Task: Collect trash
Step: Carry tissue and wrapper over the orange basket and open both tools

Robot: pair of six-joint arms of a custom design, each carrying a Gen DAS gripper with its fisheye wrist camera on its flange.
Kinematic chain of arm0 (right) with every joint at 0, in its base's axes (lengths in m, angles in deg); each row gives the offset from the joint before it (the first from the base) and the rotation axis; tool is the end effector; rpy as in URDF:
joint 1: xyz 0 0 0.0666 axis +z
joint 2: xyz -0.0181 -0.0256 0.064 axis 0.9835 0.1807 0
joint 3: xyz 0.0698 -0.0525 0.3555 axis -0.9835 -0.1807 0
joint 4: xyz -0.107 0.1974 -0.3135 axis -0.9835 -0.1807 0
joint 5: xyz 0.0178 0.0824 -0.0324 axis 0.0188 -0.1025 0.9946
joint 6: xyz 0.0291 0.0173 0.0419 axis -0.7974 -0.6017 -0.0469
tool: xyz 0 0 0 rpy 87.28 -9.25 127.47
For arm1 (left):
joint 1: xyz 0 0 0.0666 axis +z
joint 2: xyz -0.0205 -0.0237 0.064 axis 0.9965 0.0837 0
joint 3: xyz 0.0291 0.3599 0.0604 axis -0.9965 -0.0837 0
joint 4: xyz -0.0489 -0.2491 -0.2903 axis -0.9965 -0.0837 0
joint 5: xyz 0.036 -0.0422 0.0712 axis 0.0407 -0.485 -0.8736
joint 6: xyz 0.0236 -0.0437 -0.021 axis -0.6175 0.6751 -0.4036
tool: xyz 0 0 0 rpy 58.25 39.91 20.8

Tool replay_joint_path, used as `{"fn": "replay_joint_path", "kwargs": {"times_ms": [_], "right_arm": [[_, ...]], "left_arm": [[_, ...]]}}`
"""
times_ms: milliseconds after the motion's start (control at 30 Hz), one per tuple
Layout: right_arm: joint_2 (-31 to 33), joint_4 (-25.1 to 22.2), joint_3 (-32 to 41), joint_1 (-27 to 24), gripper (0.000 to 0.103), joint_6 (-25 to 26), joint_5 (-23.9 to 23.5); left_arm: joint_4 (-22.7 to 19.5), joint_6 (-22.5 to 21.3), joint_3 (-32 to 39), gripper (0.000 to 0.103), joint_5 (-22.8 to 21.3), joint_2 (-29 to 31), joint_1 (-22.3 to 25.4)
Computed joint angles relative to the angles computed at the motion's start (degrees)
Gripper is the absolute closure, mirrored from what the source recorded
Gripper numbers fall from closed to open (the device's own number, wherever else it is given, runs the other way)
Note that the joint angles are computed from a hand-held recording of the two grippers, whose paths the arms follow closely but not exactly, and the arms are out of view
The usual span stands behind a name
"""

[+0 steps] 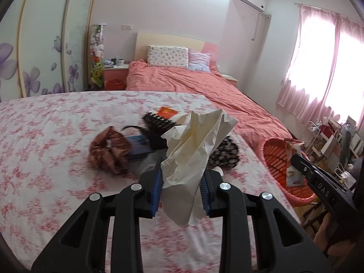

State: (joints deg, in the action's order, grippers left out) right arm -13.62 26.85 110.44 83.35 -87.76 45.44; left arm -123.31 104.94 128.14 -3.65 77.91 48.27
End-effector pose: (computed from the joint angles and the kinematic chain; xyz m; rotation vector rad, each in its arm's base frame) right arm 0.4665 0.0411 0.4278 -0.2160 2.1651 0.3928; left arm 0.3797 -0.2589 0.4224 -0.4056 2.1144 -0.0167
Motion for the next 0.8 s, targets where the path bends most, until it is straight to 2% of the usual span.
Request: {"fn": "replay_joint_path", "kwargs": {"times_ms": [300,467,700,800], "right_arm": [[0.20,1.35,-0.09,-2.48,0.095,0.94,-0.35],[1.05,2.15,0.70,-4.38,0.095,0.83,0.08],[3.89,2.48,3.48,-8.53,0.095,0.44,0.62],[5.56,2.76,4.83,-10.37,0.095,0.38,0.41]], "left_arm": [[3.23,-3.00,3.91,0.074,1.86,2.73,-0.53],[4.74,-6.52,7.78,0.074,3.65,6.45,-1.18],[6.53,-10.53,14.32,0.074,9.76,13.49,-1.79],[6.86,-11.32,18.15,0.074,14.51,17.19,-1.22]]}}
